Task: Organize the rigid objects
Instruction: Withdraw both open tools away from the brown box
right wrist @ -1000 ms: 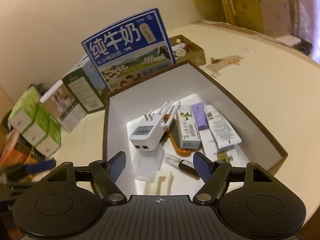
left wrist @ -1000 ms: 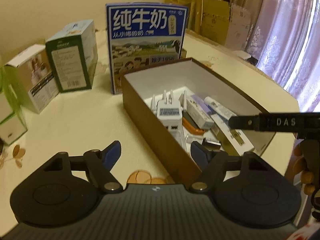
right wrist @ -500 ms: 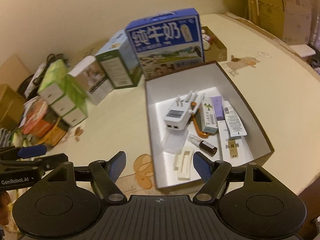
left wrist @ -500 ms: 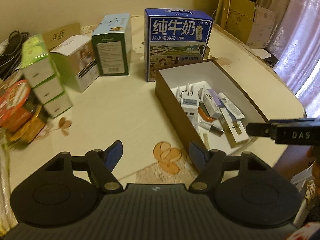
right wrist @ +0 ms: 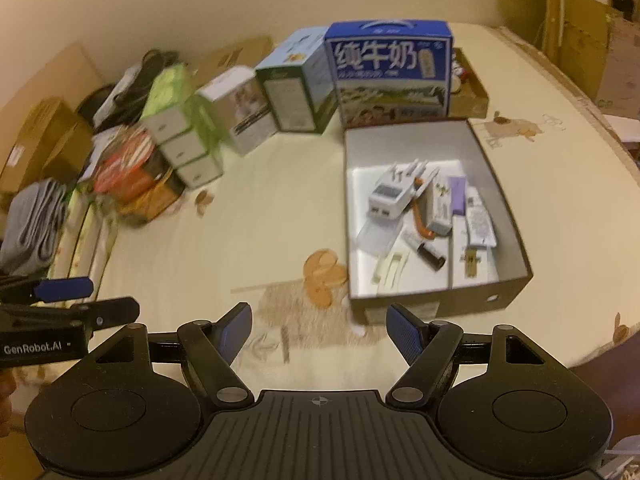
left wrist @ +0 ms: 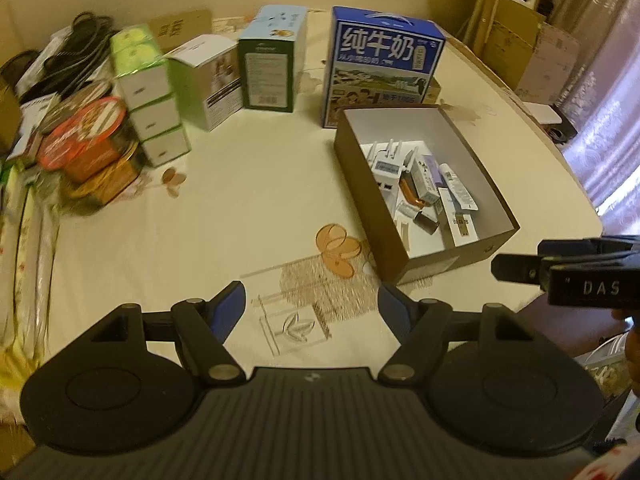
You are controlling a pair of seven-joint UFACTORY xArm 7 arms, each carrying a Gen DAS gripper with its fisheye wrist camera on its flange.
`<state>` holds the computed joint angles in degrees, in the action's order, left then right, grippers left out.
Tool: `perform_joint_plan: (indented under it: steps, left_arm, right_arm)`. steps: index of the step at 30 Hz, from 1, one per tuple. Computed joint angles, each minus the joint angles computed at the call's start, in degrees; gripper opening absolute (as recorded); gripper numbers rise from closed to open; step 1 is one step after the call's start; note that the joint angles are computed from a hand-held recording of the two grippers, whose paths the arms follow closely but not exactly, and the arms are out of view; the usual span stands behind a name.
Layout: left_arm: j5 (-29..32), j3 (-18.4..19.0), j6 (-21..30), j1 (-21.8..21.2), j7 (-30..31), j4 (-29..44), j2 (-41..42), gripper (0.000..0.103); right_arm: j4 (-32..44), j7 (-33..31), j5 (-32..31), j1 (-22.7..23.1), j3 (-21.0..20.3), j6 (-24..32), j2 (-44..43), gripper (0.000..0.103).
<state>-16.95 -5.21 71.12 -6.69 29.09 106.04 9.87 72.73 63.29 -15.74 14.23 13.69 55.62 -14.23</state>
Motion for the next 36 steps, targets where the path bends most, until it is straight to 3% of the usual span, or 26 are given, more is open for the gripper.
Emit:
perform_joint_plan:
  steps: [13,36]
  left_arm:
    - [-0.1,1.6,-1.6,0.8,-1.6,-8.3,-7.6,0.07]
    - [-0.4,2.0,-1.5,0.9,-1.7,-9.6,-8.4,0.07]
  right_arm:
    - [1.6,-3.1,2.5,2.6,0.8,0.6,0.9,0.071]
    - [3.6,-4.4,2.7,3.9,0.5,1.6,3.0,0.071]
